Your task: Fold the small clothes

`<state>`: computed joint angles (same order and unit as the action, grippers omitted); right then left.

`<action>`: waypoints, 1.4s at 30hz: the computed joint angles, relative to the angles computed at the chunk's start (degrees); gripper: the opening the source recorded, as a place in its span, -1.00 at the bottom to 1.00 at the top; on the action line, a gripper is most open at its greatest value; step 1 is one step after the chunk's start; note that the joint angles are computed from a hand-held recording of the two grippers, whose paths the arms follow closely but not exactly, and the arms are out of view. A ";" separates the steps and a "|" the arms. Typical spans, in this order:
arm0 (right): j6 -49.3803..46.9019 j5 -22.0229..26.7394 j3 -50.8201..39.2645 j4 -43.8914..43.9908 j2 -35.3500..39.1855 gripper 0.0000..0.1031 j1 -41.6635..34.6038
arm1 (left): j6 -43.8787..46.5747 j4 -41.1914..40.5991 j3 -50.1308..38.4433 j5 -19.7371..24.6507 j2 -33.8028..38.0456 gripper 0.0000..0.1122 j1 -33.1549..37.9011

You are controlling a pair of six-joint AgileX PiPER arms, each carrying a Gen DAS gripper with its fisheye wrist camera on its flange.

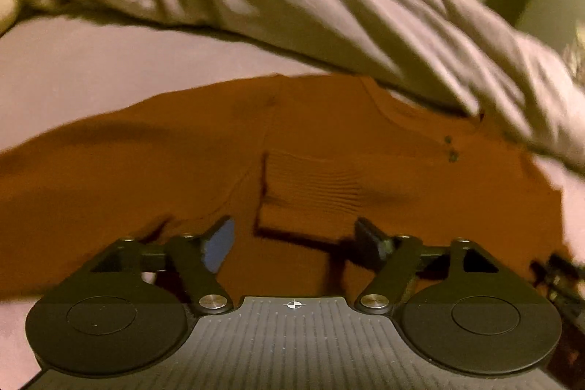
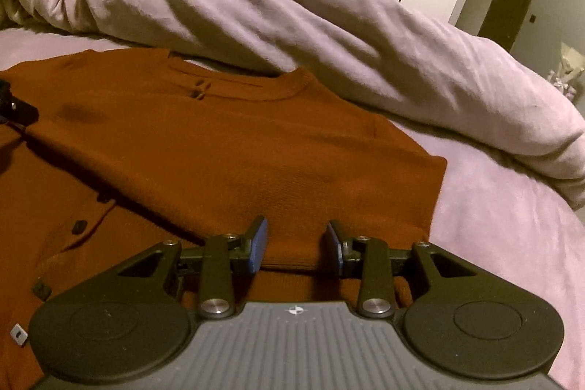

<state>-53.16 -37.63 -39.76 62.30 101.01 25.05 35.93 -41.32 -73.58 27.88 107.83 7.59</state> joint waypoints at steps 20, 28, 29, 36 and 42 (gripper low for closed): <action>19.68 -7.07 17.50 12.50 -12.51 0.15 21.87 | 9.61 -29.64 11.76 9.66 -2.77 0.51 49.60; 20.03 -4.72 16.90 14.70 -12.36 0.17 21.48 | 11.80 -35.47 7.85 13.02 2.81 -0.01 54.07; 19.93 -5.14 16.86 15.16 -12.19 0.17 21.96 | 13.02 -36.42 7.60 13.10 3.09 -0.13 54.08; 18.25 -10.14 15.80 20.92 -10.71 0.01 24.38 | 11.80 -35.37 4.46 10.32 5.06 -0.21 51.38; 14.83 -11.48 15.23 23.74 -10.51 0.01 24.64 | 8.90 -30.79 2.08 10.08 5.23 -0.64 49.74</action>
